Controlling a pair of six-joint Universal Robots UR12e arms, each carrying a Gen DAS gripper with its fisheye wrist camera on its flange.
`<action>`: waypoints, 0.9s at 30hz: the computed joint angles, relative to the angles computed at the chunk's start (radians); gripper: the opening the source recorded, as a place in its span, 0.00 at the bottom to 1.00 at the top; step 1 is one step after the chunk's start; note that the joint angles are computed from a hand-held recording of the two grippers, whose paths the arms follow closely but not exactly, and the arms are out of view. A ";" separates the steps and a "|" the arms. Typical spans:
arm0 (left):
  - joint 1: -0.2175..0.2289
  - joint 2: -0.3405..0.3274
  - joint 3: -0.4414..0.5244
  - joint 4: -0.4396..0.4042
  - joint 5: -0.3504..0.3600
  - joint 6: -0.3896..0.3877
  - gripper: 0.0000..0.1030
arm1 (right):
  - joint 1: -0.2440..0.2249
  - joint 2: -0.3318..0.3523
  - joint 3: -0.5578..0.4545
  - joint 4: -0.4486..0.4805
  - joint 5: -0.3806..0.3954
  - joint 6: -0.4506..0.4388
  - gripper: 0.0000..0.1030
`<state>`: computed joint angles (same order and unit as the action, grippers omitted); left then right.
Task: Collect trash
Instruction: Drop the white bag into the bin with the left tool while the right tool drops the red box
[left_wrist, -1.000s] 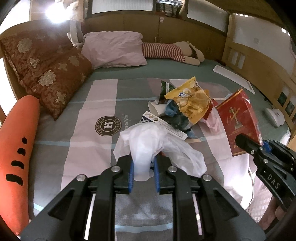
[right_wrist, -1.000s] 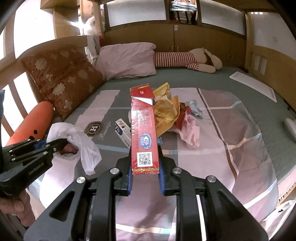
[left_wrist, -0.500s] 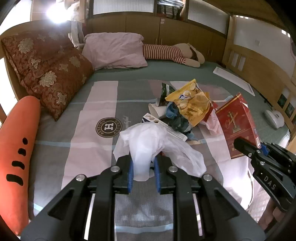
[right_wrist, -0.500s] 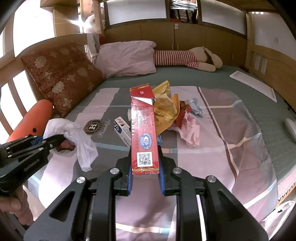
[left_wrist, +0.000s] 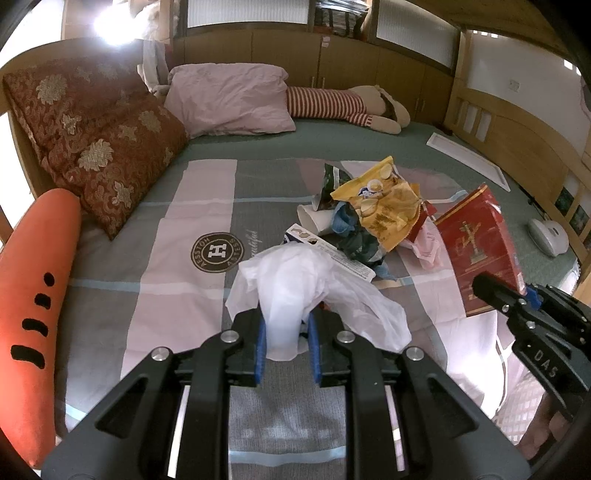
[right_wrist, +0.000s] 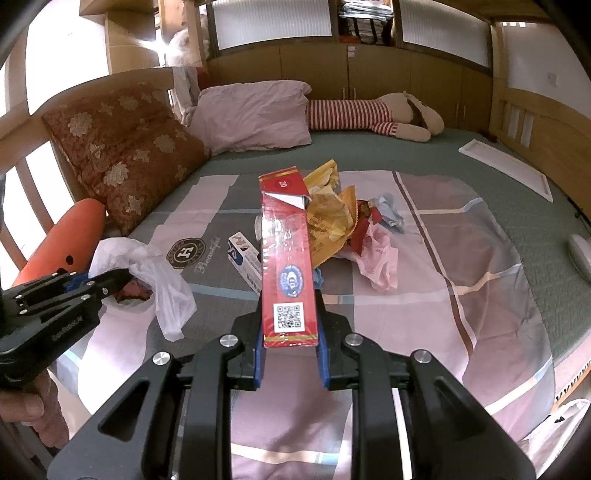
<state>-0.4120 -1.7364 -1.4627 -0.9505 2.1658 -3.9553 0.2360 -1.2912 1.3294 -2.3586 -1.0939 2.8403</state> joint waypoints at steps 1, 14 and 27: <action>0.001 0.001 -0.003 0.014 -0.006 0.003 0.18 | -0.006 -0.002 0.003 -0.013 0.006 0.018 0.22; -0.034 -0.040 0.014 0.238 -0.172 0.181 0.18 | -0.222 -0.194 0.225 -0.171 0.002 0.165 0.22; -0.144 -0.308 0.420 0.163 -0.571 0.423 0.18 | -0.432 -0.299 0.369 -0.151 -0.216 0.285 0.71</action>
<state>-0.5565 -2.0440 -1.0423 -0.7878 1.5949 -3.5319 -0.1961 -1.5901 1.6984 -2.5093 -1.3103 3.1252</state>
